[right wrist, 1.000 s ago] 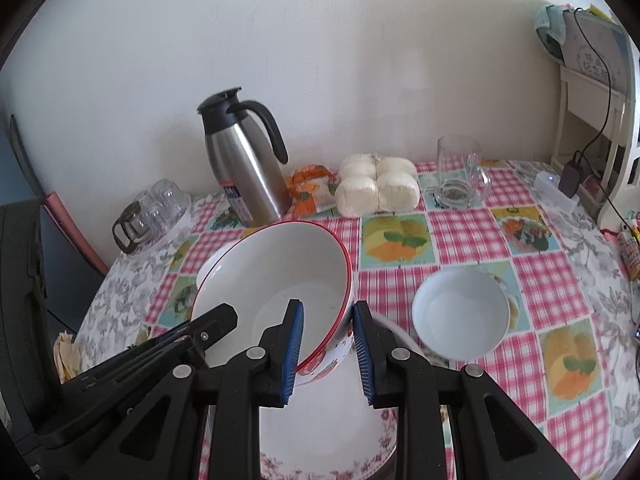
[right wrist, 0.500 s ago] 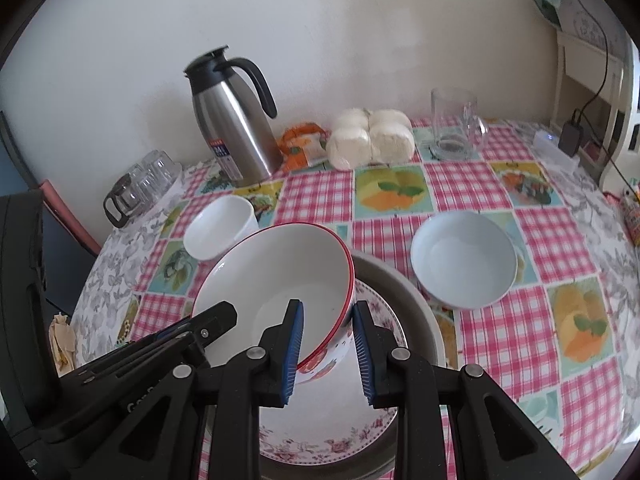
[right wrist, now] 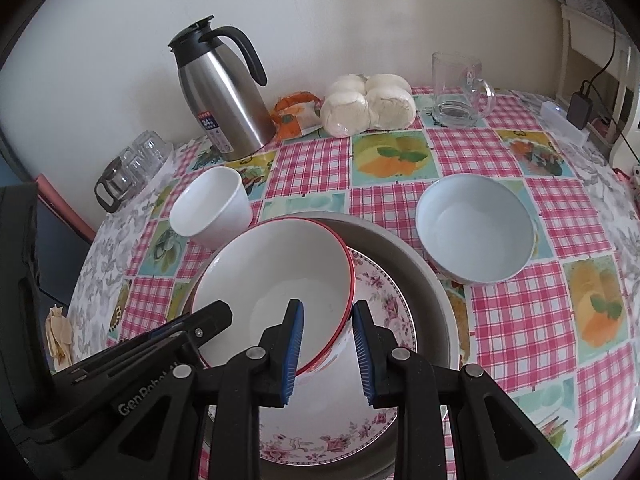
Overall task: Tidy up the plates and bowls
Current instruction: 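Lower the red-rimmed bowl onto the rose plate inside the basin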
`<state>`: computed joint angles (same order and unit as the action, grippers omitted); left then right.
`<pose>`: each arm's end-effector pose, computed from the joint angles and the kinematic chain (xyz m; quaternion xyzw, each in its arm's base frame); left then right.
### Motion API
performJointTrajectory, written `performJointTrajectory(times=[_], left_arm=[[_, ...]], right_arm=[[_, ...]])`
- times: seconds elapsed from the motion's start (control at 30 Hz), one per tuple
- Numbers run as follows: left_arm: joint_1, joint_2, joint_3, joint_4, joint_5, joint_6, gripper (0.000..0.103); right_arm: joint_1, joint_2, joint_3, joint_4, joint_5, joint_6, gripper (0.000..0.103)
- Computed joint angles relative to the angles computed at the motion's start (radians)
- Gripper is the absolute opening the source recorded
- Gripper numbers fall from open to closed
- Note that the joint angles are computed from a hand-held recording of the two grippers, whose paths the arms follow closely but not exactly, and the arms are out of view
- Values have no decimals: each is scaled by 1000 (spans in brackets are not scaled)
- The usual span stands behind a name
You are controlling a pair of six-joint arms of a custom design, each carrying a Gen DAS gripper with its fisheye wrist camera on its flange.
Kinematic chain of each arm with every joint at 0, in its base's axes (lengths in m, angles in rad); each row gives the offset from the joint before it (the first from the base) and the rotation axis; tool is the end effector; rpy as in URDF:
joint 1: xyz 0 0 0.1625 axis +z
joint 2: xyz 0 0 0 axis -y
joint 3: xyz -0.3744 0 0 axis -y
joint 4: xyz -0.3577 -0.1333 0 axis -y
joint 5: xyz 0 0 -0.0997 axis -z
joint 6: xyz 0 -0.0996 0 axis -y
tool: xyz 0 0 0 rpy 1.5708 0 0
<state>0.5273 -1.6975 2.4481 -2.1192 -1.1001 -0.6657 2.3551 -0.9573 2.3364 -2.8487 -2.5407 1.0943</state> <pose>-0.1644 -0.3022 0.1829 0.2048 0.9458 -0.1106 0.2263 0.3026 -0.2309 0.0514 -0.1131 -0.8766 0.3494 0.3110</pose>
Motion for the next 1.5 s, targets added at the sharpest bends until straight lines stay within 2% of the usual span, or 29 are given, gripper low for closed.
performJointTrajectory(times=[0.37, 0.7, 1.2, 1.5], left_arm=[[-6, 12, -10, 19, 1, 4, 17], [16, 26, -23, 36, -28, 7, 17], [7, 28, -35, 79, -47, 15, 17], [-5, 22, -30, 81, -33, 4, 17]], right_arm=[[-21, -3, 18, -19, 27, 3, 27], [-27, -8, 20, -7, 36, 0, 27], [-22, -36, 17, 64, 63, 21, 28], [-16, -41, 7, 109, 51, 43, 28]])
